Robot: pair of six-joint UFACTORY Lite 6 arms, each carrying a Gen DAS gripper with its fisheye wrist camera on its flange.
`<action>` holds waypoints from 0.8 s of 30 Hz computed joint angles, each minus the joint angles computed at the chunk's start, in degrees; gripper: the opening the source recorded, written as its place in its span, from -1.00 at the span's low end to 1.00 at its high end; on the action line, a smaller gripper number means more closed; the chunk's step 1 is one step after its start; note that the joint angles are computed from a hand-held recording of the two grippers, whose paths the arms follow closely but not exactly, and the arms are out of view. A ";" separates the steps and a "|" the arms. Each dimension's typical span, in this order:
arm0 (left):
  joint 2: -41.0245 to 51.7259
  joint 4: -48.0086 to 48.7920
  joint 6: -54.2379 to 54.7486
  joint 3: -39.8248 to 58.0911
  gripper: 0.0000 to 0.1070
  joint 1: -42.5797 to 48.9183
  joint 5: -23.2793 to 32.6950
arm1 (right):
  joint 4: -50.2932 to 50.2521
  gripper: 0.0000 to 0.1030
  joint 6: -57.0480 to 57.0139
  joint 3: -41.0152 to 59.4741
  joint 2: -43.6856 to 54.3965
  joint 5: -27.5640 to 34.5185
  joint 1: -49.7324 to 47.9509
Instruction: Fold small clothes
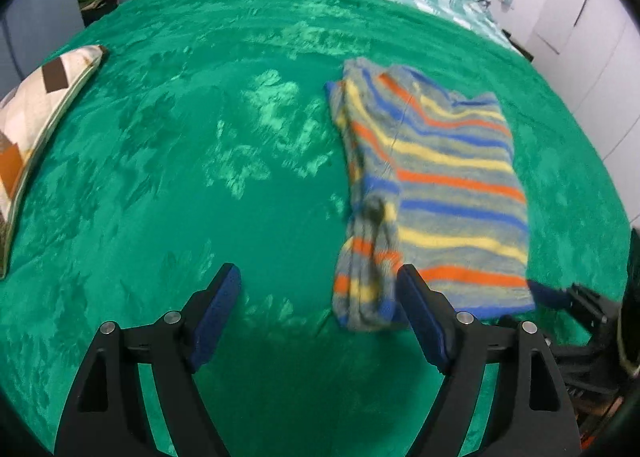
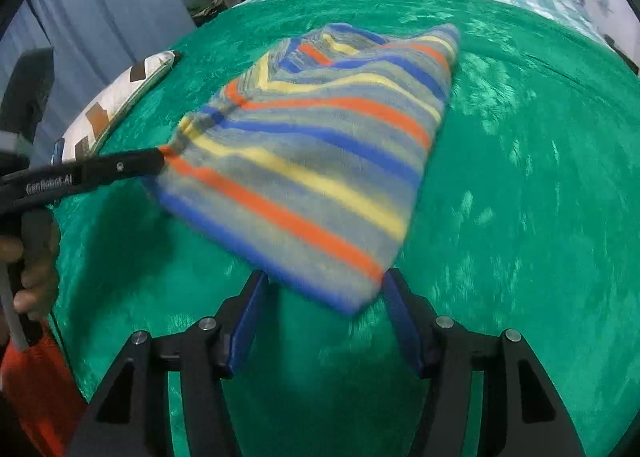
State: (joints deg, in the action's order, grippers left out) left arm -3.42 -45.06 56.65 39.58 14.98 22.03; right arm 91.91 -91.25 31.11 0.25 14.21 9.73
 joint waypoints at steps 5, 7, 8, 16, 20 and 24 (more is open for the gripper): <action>-3.88 4.43 -4.32 -1.54 0.53 -0.66 -1.06 | -7.33 0.17 8.72 -4.04 -7.23 1.77 -1.30; -4.15 5.52 -5.39 -1.17 0.53 -0.97 -1.30 | -11.08 0.17 12.24 -5.09 -9.61 1.96 -2.03; -4.47 6.40 -6.22 -1.11 0.53 -1.25 -1.44 | -12.47 0.17 13.72 -5.64 -10.74 2.10 -2.38; -5.75 13.45 -12.20 -1.00 0.53 -3.76 -2.96 | -16.22 0.17 15.97 -7.22 -13.05 4.87 -6.88; 0.36 -3.68 4.54 5.35 0.68 3.24 8.04 | -12.73 0.44 9.60 -4.35 -10.59 10.96 -13.24; 15.39 -12.35 6.36 17.05 0.77 5.56 14.76 | -3.38 0.60 3.17 8.32 4.74 19.86 -22.46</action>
